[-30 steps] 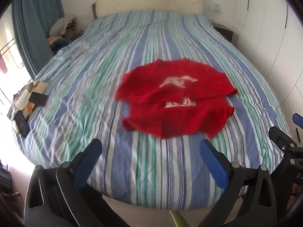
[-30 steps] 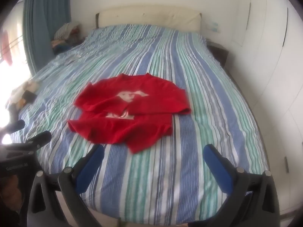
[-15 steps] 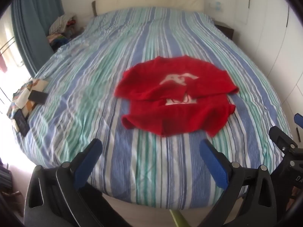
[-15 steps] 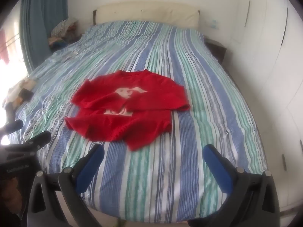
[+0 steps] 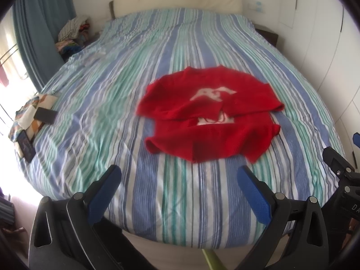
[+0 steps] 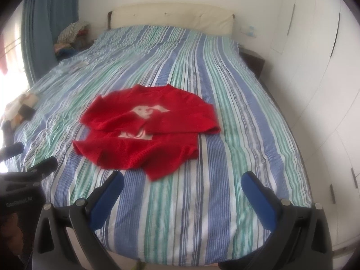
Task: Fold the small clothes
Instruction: 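Approach the crumpled red rabbit sweater with both grippers open, then grasp the sweater hem with the left gripper while the right gripper grasps the hem beside it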
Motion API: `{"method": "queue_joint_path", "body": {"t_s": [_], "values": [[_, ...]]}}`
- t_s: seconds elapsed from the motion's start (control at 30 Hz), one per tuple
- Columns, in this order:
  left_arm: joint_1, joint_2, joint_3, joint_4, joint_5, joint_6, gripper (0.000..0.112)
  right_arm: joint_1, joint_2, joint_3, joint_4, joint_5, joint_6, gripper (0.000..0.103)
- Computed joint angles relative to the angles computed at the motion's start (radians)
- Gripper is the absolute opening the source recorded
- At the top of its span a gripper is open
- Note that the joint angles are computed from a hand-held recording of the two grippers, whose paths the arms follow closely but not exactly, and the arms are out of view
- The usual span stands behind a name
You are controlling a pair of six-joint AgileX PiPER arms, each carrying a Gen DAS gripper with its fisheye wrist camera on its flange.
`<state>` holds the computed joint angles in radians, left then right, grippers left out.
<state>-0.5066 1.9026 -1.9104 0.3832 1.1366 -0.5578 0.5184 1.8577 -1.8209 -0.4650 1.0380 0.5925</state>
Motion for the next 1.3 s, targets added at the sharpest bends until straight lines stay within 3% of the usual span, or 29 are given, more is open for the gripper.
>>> {"method": "queue_joint_path", "body": {"t_s": [0.23,0.83,0.93,1.0,1.07,1.17,1.3], "values": [[0.010,0.005,0.004,0.001,0.000,-0.007,0.102,0.011,0.028,-0.046,-0.074,0.060,0.031,0.103],[0.014,0.016,0.005,-0.005,-0.002,-0.012,0.102,0.019,0.061,-0.073,-0.116,0.117,0.040,0.103],[0.027,0.008,0.025,-0.028,-0.030,-0.006,0.102,0.021,0.064,-0.078,-0.115,0.121,0.041,0.103],[0.069,-0.006,0.058,-0.116,-0.087,0.052,0.102,0.017,0.060,-0.072,-0.109,0.109,0.042,0.103],[0.146,-0.019,0.108,-0.241,-0.157,0.134,0.102,0.003,0.036,-0.034,-0.098,0.059,0.052,0.103],[0.271,-0.014,0.208,-0.408,-0.268,0.215,0.102,-0.049,-0.029,0.124,-0.069,-0.140,0.064,0.103],[0.376,0.079,0.238,-0.639,-0.321,0.330,0.101,-0.186,-0.037,0.332,0.245,-0.444,-0.138,0.103]]}}
